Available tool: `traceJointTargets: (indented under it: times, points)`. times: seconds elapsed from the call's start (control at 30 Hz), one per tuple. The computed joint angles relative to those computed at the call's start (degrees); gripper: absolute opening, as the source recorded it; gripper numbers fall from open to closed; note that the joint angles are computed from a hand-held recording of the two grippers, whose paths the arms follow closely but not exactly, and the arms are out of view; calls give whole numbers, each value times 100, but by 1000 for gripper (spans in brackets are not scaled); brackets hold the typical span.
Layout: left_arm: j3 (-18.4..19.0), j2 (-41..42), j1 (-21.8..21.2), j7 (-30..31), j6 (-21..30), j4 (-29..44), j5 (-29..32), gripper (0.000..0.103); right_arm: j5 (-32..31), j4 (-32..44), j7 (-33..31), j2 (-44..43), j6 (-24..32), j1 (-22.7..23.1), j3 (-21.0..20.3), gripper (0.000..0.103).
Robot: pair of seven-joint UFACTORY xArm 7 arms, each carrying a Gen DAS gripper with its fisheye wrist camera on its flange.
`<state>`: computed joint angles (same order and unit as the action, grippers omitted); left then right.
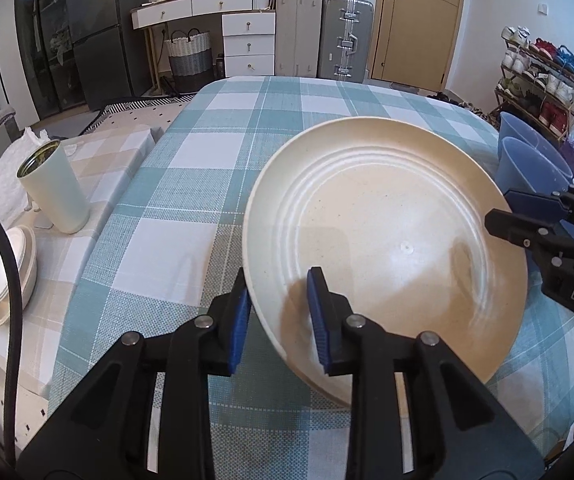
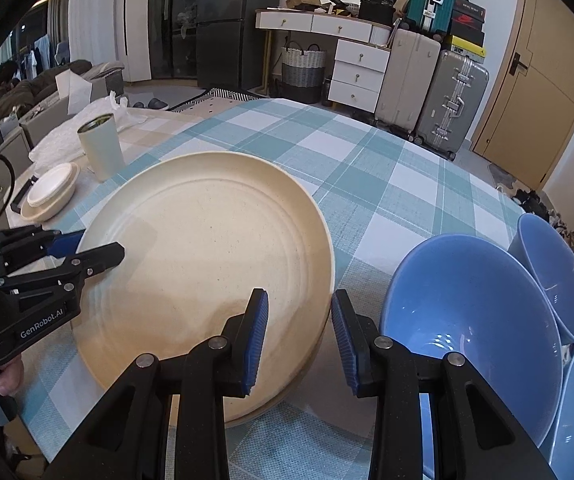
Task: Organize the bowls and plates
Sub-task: 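Lower the held cream plate onto the stacked cream plates with both grippers, then open both grippers to release the plate and pull back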
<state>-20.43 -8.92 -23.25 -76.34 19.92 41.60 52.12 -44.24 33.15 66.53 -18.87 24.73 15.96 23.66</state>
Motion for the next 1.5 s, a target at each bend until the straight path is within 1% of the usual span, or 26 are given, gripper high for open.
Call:
traceJointTargets:
  times: [0.1,0.4,0.53,0.63,0.77,0.87,1.0,1.07,1.17,1.23,1.27,1.33,1.37,1.43,1.5]
  points:
    - [10,46,12,-35,-26,9,64,25,-116,22,100,7,122,-4,79,33]
    - [44,70,-23,-129,-15,8,187,25,-395,23,338,14,235,29,120,33]
    - [36,84,-39,-169,78,33,257,25,-589,69,485,78,381,75,153,33]
    - [15,87,-70,-208,239,66,349,25,-632,72,499,105,399,161,77,33]
    - [46,97,-110,-227,298,70,387,25,-671,75,487,143,431,234,31,33]
    - [103,117,-115,-191,237,45,342,26,-714,60,520,172,368,263,-16,34]
    - [140,154,-113,-140,129,-1,250,26,-853,94,601,220,442,269,-11,34]
    - [161,187,-104,-148,77,-21,217,29,-891,94,659,228,430,275,-48,34]
    - [249,158,-65,-86,-110,-111,8,38,-874,41,671,178,262,273,-146,34]
    - [262,97,-3,-123,-263,-202,-57,47,-809,-29,668,108,80,247,-200,34]
    - [262,64,41,-149,-338,-243,-78,49,-787,-68,666,74,-27,219,-212,34]
    - [241,-17,132,-172,-445,-316,-137,59,-696,-147,574,-11,-160,178,-213,35]
    - [207,-76,173,-184,-464,-353,-149,62,-606,-186,489,-49,-237,169,-227,36]
    - [115,-183,276,-242,-504,-399,-96,75,-609,-250,529,-170,-316,51,-115,43]
    - [22,-276,361,-267,-547,-422,-66,75,-563,-374,509,-361,-594,-35,-96,54]
